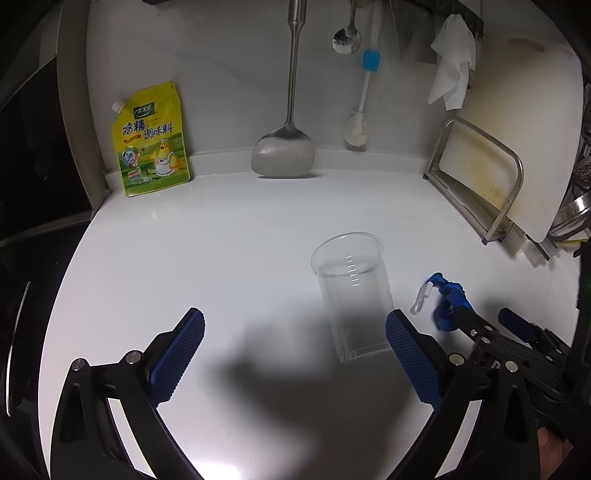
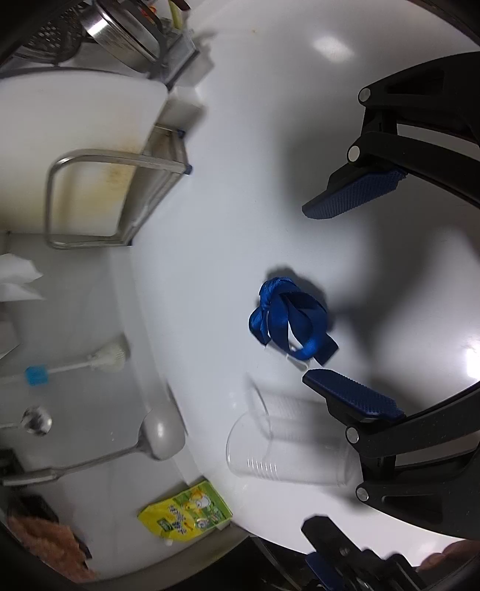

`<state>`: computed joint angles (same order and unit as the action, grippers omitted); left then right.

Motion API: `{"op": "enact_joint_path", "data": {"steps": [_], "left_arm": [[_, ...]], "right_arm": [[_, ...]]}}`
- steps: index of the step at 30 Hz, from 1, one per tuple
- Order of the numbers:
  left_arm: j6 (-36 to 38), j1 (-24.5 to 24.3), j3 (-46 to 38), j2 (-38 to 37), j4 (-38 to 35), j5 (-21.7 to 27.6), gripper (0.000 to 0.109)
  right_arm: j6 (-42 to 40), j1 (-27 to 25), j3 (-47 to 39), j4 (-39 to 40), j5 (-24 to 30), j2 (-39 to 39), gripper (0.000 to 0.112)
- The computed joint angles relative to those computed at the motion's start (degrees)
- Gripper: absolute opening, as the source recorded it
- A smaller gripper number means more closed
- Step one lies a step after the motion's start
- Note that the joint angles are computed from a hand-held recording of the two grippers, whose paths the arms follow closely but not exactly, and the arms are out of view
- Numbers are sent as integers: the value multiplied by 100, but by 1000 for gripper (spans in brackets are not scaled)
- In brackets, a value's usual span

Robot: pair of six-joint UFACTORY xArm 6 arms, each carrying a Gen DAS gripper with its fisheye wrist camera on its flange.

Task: Collect trash
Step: 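Grasp the blue ribbon with the right tool while the left tool grasps the clear cup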

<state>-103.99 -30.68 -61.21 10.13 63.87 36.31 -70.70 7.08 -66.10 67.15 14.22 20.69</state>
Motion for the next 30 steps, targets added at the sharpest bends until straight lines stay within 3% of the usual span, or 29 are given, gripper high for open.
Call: {"op": "enact_joint_path", "data": {"steps": [10,12,13,14,17,19,30], "left_arm": [[108,56,-238,222,-11,-136,97],[148,53,-309,287,-54,-163,97],[167,51,-354,325,-77,-180,97],[186,50,-397,362,-96,-203,97],[292,37,-532,472,-168,-224,97],[376,30,-645,572,-220,-240,97],[1025,251,-1094,1195,-1036,-568,97]], "right_arm": [[613,77,-510,-657,-93,561,79],[377,77,-575,-435,-40,584,67],[356,76,-588,-447,-6,587,56],[411,68,-618,-566,43,605,44],[606,24,-703,-869,223,643,26],[463,-19,-710,-680,270,615,20],[-15,-341,-406,-97,368,318,14]]}}
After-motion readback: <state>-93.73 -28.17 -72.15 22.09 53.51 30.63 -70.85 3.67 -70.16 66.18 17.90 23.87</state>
